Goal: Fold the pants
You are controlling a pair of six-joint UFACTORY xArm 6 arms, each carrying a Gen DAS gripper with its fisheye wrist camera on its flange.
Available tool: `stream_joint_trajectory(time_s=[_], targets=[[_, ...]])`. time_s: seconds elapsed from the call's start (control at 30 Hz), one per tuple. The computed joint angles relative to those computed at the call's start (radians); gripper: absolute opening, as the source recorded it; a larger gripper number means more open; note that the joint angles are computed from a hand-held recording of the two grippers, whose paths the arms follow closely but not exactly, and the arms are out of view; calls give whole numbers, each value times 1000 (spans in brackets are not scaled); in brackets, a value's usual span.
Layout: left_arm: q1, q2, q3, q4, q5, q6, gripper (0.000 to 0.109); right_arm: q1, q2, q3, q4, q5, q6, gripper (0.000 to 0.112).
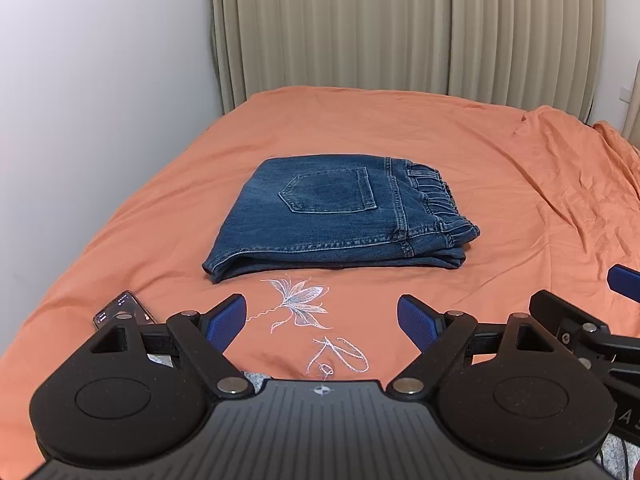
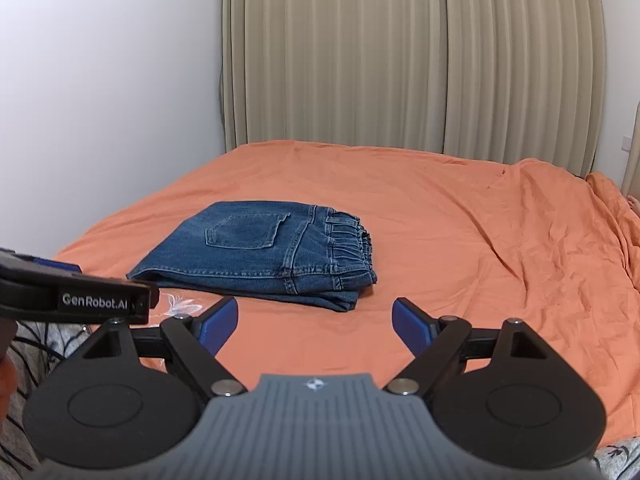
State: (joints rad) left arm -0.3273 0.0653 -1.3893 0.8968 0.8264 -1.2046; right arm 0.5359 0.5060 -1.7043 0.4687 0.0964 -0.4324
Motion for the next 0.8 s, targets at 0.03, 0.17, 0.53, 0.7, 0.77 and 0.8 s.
stream_joint_trajectory(time_s=[0.03,0.17,0.53,0.7,0.77,0.8], targets=[[0,0,0,3,1,-2,99,1,-3,1,13,1,-9,81],[0,4,-6,0,11,9,99,4,-9,6,44,-1,-32,81],[-2,10,-18,-1,15,22,99,6,0,-7,79,-7,-61,81],[-6,13,-23,5,25,21,99,6,-1,-10,104,-4,-80,81],[-7,12,-23,4,25,22,99,8,-1,-11,117,-3,-88,81],[-7,12,-23,2,24,24,99,7,-1,-11,118,-2,-88,81]])
